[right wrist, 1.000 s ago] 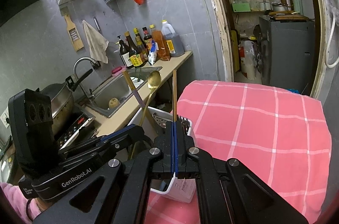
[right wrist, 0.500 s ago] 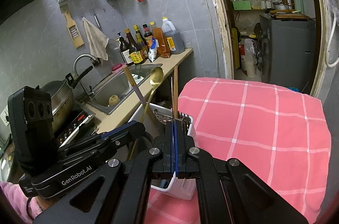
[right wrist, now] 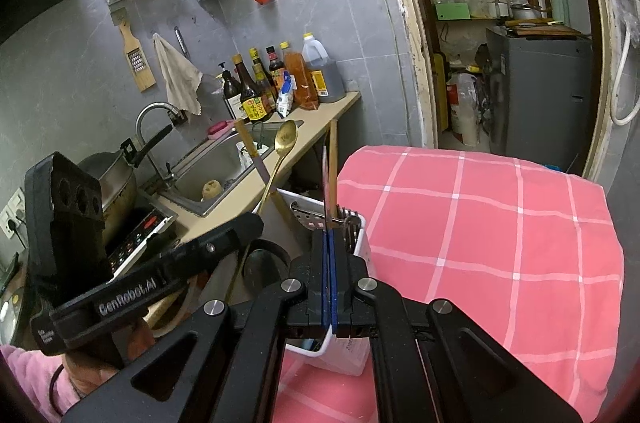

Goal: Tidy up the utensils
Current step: 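Lower the gold spoon into the caddy while the right tool lowers the knife in, then open both tools to release the spoon and knife into the caddy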

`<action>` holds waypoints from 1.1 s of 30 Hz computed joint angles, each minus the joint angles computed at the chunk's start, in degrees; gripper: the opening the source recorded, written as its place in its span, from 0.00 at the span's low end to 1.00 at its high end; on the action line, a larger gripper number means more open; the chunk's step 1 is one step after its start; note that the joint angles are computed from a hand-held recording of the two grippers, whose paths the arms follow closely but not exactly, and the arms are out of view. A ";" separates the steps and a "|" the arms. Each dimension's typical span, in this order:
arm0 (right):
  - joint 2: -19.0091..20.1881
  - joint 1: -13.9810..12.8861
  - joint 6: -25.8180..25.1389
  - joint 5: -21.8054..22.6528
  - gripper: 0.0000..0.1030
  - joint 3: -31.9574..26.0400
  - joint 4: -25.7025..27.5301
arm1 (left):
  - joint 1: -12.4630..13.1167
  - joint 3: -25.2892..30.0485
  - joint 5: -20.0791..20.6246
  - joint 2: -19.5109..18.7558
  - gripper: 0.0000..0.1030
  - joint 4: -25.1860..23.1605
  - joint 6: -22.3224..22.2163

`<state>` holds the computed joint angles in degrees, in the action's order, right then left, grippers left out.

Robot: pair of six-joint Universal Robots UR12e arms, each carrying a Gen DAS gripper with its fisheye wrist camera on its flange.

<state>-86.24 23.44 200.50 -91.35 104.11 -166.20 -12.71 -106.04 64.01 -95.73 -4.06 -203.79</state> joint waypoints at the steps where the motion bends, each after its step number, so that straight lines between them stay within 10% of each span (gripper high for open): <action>1: -0.04 -0.09 0.11 0.08 0.02 0.05 -0.03 | 0.01 0.11 0.09 -0.16 0.05 0.38 -0.50; 21: 0.09 -0.93 1.80 1.78 0.02 0.86 -1.94 | 0.67 1.32 -3.70 -1.88 0.05 5.05 -4.24; 33: 0.10 -1.41 2.05 3.71 0.03 0.89 -0.79 | -0.78 -0.10 1.78 -1.39 0.05 5.34 1.03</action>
